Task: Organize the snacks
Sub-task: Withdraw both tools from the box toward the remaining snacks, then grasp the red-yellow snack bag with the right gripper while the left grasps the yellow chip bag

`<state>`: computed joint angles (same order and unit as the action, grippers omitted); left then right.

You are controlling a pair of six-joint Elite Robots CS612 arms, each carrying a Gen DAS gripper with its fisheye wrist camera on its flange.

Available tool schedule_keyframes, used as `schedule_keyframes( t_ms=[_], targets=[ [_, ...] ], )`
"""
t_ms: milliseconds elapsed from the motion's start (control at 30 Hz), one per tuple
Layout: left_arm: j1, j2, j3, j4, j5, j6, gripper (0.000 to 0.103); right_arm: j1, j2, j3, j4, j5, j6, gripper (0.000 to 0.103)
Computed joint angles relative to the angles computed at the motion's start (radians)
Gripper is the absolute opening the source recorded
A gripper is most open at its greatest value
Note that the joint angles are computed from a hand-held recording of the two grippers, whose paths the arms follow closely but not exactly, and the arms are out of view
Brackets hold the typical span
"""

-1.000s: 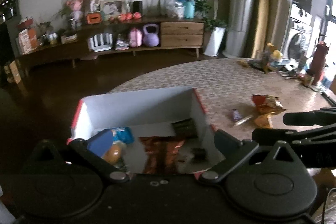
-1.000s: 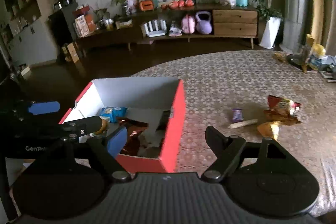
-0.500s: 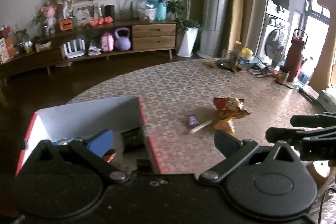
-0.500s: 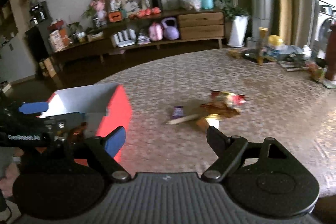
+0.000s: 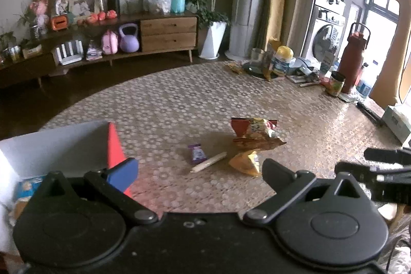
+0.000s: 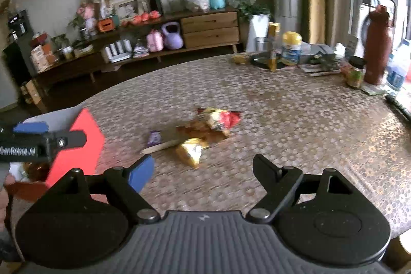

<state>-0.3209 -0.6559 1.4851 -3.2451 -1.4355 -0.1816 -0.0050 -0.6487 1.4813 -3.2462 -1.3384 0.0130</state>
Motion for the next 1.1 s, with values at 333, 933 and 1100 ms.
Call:
schedule_keyframes(
  t_ms=[333,933,1100],
  targets=[
    [-0.025,0.083,-0.120,0.095,0.002,0.010,0.102,-0.013,0.096,-0.190,0.145,-0.031,0.050,0.084],
    [-0.026,0.213,-0.292,0.176,-0.048,0.039,0.098,0.020,0.305,-0.596,0.508,0.004,0.072,0.084],
    [-0.026,0.239,-0.330,0.204,-0.061,0.063,0.086,0.015,0.348,-0.682,0.619,0.071,0.122,0.084]
  ],
)
